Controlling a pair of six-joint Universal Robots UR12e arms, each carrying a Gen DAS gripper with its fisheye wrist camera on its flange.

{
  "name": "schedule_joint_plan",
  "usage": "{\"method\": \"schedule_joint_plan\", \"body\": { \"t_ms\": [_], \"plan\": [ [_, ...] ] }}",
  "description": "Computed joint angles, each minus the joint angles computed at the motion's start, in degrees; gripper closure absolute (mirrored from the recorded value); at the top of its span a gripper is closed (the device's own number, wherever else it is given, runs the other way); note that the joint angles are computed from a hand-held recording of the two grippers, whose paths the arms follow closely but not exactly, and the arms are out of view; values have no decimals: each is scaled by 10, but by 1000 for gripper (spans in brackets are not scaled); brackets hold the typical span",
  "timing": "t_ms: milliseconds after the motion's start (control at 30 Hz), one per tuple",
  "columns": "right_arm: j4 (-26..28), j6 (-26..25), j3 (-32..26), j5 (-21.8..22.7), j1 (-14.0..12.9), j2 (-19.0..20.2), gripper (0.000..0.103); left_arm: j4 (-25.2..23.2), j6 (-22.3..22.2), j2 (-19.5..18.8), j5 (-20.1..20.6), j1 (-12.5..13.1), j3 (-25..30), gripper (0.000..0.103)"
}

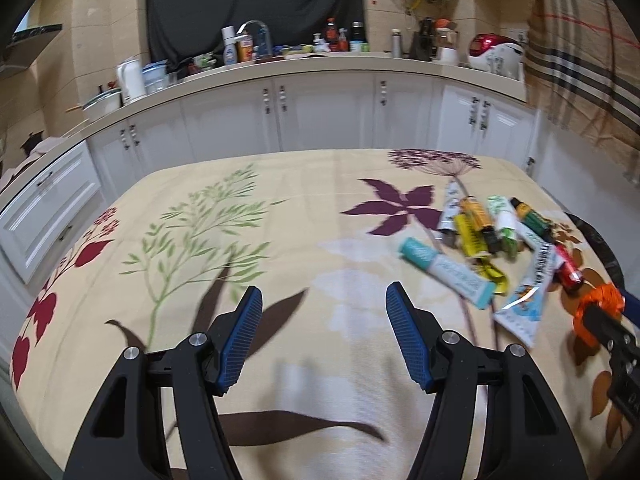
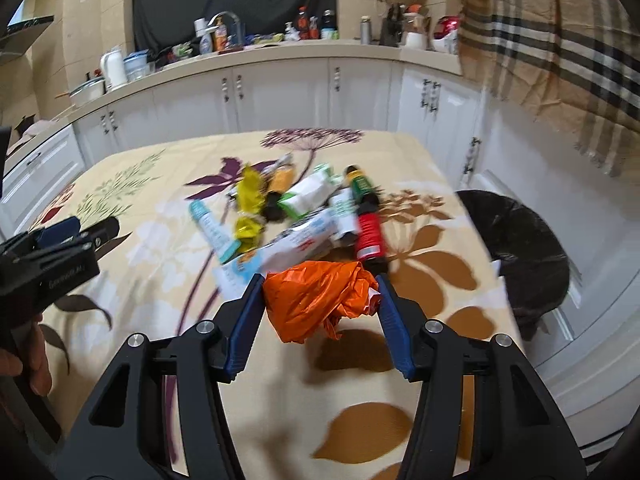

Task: Collect trash
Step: 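Return to the table and grasp the orange plastic bag with the right tool, then grasp the white-blue tube with the left tool while the right tool drops the orange bag into the bin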

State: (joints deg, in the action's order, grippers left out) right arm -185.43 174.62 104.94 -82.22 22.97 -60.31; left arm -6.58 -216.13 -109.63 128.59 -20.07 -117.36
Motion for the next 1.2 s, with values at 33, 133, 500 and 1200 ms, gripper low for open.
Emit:
{"method": "schedule_joint_plan", "body": {
  "t_ms": [33,133,500,1200],
  "plan": [
    [-3,3,0,-3,-2,0,49,7,9,-4,-6,-2,5,40],
    [-8,16,-1,-9,-11,1,49,15,25,-14,-18,-6,19,40],
    [-20,44,-3,-25,-41,5,49,16,89,-53,-51,-23,79,40],
    [-4,74,-12,14,-73,14,49,-52,150,-88,-126,-23,133,64]
  ]
}}
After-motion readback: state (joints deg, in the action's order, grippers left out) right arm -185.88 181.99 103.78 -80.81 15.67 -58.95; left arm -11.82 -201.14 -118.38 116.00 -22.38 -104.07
